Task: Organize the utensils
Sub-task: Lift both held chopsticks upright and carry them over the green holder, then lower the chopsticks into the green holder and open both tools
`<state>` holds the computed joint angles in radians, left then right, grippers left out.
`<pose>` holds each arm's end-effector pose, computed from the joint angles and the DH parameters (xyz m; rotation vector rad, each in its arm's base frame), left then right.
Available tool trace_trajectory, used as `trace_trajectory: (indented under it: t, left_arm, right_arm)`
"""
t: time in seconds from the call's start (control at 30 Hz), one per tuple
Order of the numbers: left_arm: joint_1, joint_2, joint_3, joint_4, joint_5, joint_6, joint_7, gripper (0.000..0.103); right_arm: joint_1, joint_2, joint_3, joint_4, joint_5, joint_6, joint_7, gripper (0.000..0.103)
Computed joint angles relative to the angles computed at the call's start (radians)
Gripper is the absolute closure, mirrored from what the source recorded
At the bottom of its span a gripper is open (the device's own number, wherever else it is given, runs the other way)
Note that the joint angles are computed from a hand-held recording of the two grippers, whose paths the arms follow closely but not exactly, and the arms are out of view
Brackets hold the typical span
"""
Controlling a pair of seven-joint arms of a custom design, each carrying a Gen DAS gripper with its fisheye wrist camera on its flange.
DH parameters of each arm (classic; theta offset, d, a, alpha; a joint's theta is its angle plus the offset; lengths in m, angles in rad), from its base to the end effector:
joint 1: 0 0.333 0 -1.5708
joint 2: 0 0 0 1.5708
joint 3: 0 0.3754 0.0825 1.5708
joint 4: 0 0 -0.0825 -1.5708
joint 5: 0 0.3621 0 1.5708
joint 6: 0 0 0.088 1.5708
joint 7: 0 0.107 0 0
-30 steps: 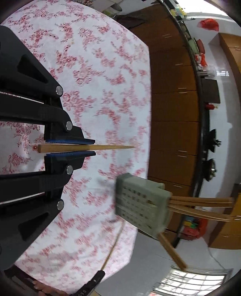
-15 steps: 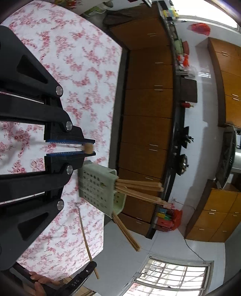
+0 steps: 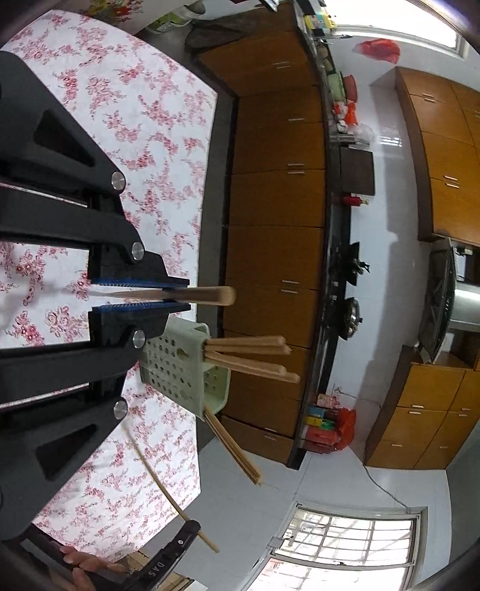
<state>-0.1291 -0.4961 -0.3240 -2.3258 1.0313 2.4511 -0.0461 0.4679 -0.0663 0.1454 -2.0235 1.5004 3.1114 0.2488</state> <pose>0.3522 -0.2071 0.6414 -1.8417 1.0866 -0.8519 0.4789 0.2368 0.6176 -1.6938 1.0496 -0.4887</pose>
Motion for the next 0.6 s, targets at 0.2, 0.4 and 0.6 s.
trace_trajectory:
  t: [0.2,0.4,0.6]
  left_arm:
    - [0.009,0.009,-0.014,0.055,0.030,0.009,0.016,0.095]
    - [0.034,0.067,-0.046,0.165,0.112,0.000,-0.004,0.095]
    - [0.052,0.166,-0.060,0.307,0.230,-0.030,-0.055,0.095]
  right_arm:
    - [-0.002,-0.043,-0.013,0.033,0.013,-0.087,-0.003,0.096]
    - [0.011,-0.033,-0.004,0.120,0.080,-0.107,-0.081,0.096]
    - [0.014,0.024,0.011,0.246,0.165,-0.076,-0.167,0.096]
